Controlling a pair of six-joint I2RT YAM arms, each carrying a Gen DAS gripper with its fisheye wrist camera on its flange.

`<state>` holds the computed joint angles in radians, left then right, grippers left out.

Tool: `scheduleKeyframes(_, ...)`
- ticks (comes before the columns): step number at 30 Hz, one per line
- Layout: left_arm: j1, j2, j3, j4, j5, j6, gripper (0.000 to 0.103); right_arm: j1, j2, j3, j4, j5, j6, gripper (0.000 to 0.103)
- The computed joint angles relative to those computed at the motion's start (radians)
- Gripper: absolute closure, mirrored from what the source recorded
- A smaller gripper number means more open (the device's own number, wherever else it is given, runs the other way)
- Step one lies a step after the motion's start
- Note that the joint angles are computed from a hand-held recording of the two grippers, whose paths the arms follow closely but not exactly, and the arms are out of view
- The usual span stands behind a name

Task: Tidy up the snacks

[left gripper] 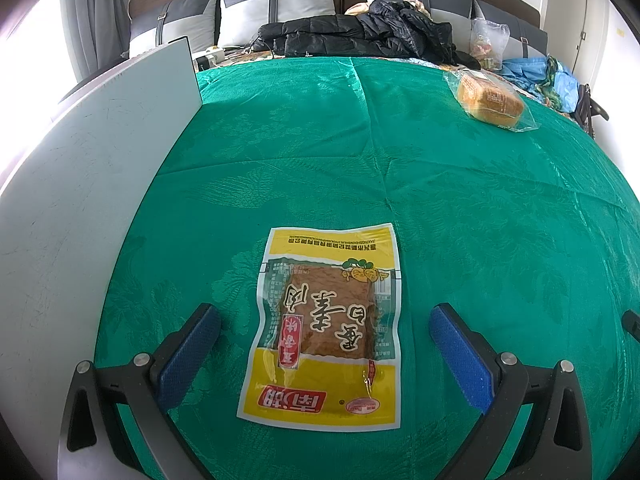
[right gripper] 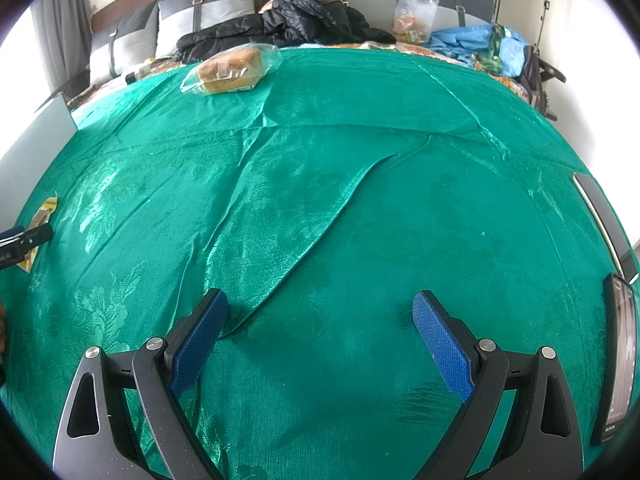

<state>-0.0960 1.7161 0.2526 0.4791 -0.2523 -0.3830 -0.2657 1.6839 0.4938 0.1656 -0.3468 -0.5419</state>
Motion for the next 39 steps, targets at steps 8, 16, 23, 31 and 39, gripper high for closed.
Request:
scheduleKeyframes(8, 0.0, 0.002, 0.0, 0.001, 0.0, 0.0, 0.0, 0.002, 0.0, -0.002, 0.004, 0.002, 0.004, 0.007)
scheduleKeyframes(16, 0.001, 0.002, 0.001, 0.001, 0.0, 0.001, 0.0, 0.241, 0.079, 0.39, -0.259, -0.006, 0.235, 0.01)
scheduleKeyframes(23, 0.0, 0.0, 0.001, -0.001, 0.0, 0.001, 0.0, 0.512, 0.488, 1.101, -0.522, 0.228, 0.374, 0.01)
scheduleKeyframes(31, 0.001, 0.0, 0.001, -0.001, 0.0, 0.001, 0.0, 0.592, 0.748, 1.428, -0.691, 0.399, 0.457, 0.01)
scheduleKeyframes(39, 0.001, 0.001, 0.002, -0.001, 0.0, 0.002, 0.0, 0.567, 0.813, 1.451, -0.696, 0.384, 0.455, 0.017)
